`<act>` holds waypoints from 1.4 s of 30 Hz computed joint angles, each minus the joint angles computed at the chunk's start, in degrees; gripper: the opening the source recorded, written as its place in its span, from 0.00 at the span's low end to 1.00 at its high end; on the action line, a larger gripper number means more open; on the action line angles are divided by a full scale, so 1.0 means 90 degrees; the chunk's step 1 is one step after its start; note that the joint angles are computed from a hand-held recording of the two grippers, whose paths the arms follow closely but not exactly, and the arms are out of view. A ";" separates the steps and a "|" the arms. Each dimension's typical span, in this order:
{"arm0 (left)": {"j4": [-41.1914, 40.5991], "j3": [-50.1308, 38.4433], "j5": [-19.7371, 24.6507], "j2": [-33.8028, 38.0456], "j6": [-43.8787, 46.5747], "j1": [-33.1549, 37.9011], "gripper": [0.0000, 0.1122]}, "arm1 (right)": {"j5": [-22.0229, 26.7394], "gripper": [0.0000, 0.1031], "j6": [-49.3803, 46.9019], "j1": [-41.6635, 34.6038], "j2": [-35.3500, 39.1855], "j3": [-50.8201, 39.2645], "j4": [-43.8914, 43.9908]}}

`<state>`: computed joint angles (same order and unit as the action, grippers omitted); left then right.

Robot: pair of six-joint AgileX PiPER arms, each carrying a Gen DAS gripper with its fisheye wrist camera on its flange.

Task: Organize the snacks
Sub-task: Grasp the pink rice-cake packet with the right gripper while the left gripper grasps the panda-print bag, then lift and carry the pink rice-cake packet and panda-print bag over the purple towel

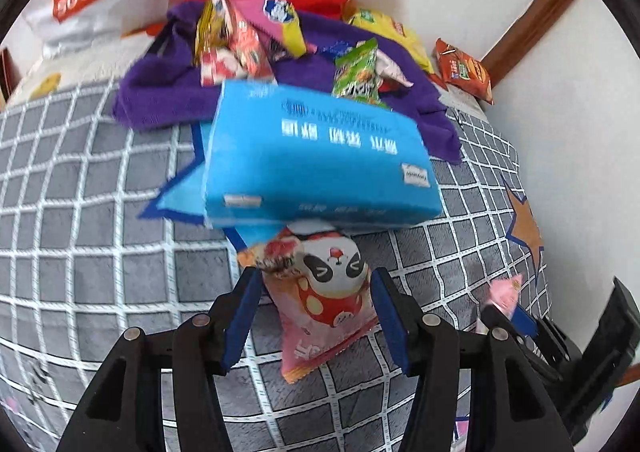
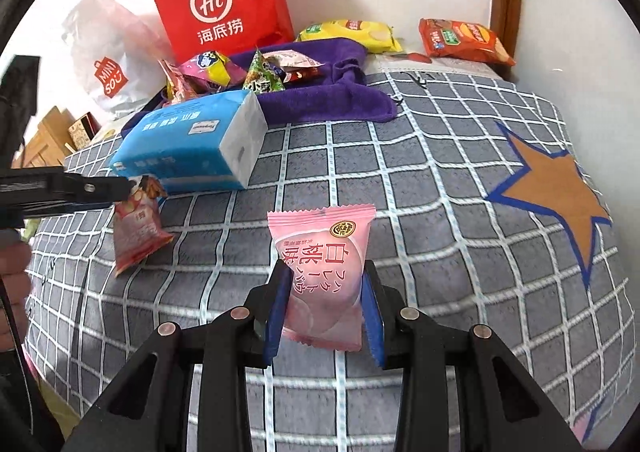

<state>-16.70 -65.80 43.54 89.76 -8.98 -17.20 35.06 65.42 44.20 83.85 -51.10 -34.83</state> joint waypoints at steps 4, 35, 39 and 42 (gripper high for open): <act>-0.0130 0.0079 -0.0302 0.0215 -0.0027 -0.0147 0.53 | 0.0061 0.34 0.0256 0.0148 -0.0345 0.0291 -0.0146; -0.0195 0.0605 -0.0221 -0.0886 0.0308 -0.0652 0.43 | 0.2075 0.34 0.2196 0.2168 -0.1205 0.0245 -0.1086; -0.0099 0.0741 -0.0129 -0.1238 0.0210 -0.0695 0.43 | 0.2258 0.34 0.2211 0.2279 -0.1207 0.0038 -0.1097; -0.0032 0.0861 -0.0043 -0.1543 0.0149 -0.0623 0.43 | 0.2361 0.34 0.2191 0.2369 -0.1171 -0.0160 -0.1141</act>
